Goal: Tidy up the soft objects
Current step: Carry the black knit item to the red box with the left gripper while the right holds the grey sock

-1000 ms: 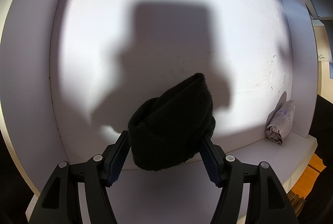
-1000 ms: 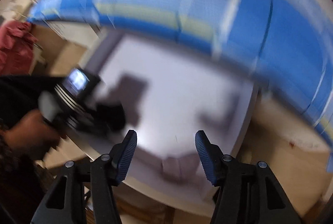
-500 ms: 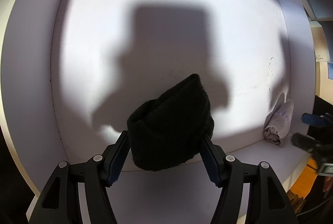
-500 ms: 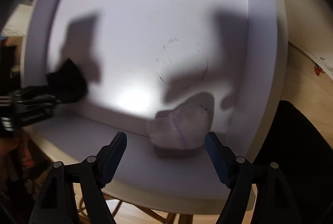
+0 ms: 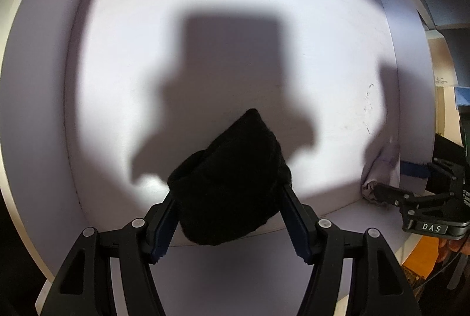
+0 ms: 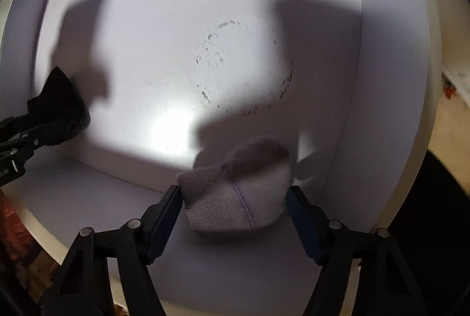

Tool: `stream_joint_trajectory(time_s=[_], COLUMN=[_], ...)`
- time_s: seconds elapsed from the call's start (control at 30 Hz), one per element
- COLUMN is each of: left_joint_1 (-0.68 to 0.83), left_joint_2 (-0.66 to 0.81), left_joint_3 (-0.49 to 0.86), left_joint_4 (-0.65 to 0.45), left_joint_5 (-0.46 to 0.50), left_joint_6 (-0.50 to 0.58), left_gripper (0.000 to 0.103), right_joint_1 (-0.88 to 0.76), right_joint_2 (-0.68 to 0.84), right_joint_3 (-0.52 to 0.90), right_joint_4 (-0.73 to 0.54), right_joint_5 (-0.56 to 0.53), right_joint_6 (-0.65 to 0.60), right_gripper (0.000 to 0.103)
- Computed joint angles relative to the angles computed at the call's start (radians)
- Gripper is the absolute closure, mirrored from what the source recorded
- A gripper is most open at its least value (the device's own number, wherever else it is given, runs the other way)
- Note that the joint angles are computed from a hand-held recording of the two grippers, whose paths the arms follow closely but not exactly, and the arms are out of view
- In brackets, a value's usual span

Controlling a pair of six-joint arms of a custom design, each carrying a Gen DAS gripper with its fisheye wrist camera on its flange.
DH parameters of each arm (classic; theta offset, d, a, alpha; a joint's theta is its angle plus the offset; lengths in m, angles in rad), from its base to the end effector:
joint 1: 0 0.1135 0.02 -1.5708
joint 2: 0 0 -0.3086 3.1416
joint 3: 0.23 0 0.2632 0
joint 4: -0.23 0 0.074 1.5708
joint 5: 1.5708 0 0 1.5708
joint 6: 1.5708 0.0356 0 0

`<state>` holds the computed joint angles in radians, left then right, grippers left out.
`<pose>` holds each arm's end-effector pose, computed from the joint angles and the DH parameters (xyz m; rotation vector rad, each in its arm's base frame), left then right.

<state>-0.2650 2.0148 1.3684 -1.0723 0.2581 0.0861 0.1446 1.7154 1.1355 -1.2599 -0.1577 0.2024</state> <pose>0.3617 -0.1076 0.1785 -0.4874 -2.9099 0.3618 0.2790 0.0463 0.2234 -0.1127 -2.8438 -0.1550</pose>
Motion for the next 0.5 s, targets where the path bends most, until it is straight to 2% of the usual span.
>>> stream_joint_trajectory(time_s=[0.2, 0.3, 0.43, 0.5], left_joint_1=[-0.01, -0.013, -0.031, -0.02], left_joint_2=[-0.036, -0.047, -0.06, -0.053], left_joint_3=[-0.01, -0.011, -0.047, -0.041], left_joint_4=[0.023, 0.021, 0.027, 0.025], left_joint_5=[-0.018, -0.002, -0.054, -0.064], left_joint_6=[0.028, 0.053, 0.078, 0.098], left_gripper=[0.037, 0.037, 0.037, 0.037], right_joint_1=[0.031, 0.034, 0.056, 0.051], right_joint_2=[-0.03, -0.041, -0.044, -0.029], right_joint_3=[0.015, 0.031, 0.017, 0.029], right_joint_4=[0.059, 0.081, 0.089, 0.089], right_joint_5=[0.004, 0.021, 0.008, -0.008], right_joint_6=[0.006, 0.013, 0.047, 0.052], right_gripper=[0.042, 0.044, 0.037, 0.03])
